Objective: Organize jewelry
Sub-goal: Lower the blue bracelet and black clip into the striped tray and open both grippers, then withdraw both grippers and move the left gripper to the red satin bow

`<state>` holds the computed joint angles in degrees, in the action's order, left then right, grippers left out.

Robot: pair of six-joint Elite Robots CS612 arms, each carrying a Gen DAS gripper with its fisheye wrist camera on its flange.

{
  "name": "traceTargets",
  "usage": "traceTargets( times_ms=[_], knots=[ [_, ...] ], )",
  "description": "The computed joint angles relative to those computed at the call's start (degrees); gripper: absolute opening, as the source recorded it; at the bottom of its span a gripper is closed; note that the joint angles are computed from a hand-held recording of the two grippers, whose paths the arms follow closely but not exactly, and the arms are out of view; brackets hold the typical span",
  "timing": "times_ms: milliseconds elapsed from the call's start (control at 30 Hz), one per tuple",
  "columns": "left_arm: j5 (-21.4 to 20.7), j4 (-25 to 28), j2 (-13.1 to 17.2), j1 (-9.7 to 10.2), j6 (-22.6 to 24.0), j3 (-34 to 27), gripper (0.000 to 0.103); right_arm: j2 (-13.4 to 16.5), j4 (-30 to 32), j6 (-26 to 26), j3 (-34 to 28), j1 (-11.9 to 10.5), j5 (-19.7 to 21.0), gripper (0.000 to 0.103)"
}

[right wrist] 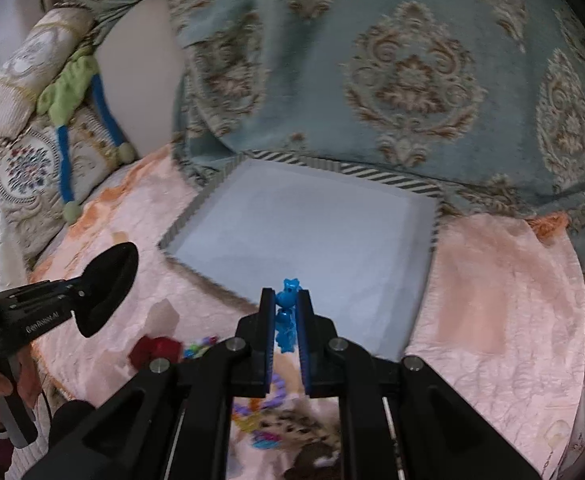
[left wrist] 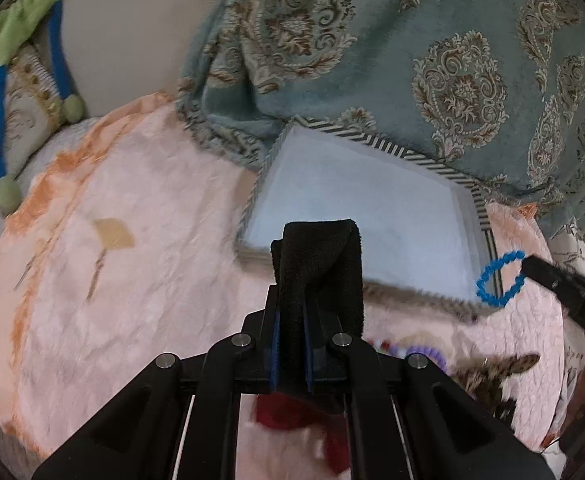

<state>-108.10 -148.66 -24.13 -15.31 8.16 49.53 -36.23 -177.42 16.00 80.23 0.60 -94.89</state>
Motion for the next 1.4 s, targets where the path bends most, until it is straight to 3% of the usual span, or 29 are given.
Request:
traceTargets(
  times_ms=[133, 300, 400, 667, 733, 800, 867, 933, 1200, 1400],
  knots=[
    [0.49, 3.28, 3.36, -1.08, -0.19, -6.89, 0.000, 1.43, 1.72, 1.39, -2.14, -1.08, 0.37, 0.010],
    [3.89, 9.83, 9.08, -2.59, 0.03, -17.31, 0.000, 3.95, 3.58, 3.33, -5.38, -2.35, 3.90, 0.010],
    [4.72, 14.21, 12.84, -3.02, -1.17, -23.84, 0.000, 5.20, 5.71, 3.25, -6.85, -2.63, 3.39, 0.010],
    [5.95, 17.75, 17.12, -3.80, -1.15, -30.57, 0.000, 6.40, 11.48, 5.31, -7.18, -3.57, -0.49, 0.010],
    [6.73, 17.07, 17.32, -3.94, -1.49, -30.64, 0.005, 6.44, 11.53, 5.31, -7.08, -3.61, -0.61, 0.011],
    [7.44, 15.38, 16.57, -3.96, -1.89, -28.88, 0.015, 6.43, 11.39, 4.88, -7.05, -3.45, -1.05, 0.018],
    [7.66, 14.31, 15.34, -3.89, -1.90, -26.61, 0.015, 6.28, 9.92, 4.46, -6.65, -3.36, -0.46, 0.032],
    [8.03, 12.00, 13.35, -3.83, -1.39, -22.80, 0.016, 5.89, 8.78, 4.23, -6.04, -3.08, -0.93, 0.039],
    [10.44, -0.78, 4.19, -3.52, 1.50, -5.50, 0.016, 3.13, 2.86, 5.54, -1.37, -1.85, -1.71, 0.041],
    [9.78, -6.18, -0.36, -2.61, 1.92, 2.81, 0.016, 0.66, -1.19, 4.72, 2.86, 0.18, -5.43, 0.044]
  ],
)
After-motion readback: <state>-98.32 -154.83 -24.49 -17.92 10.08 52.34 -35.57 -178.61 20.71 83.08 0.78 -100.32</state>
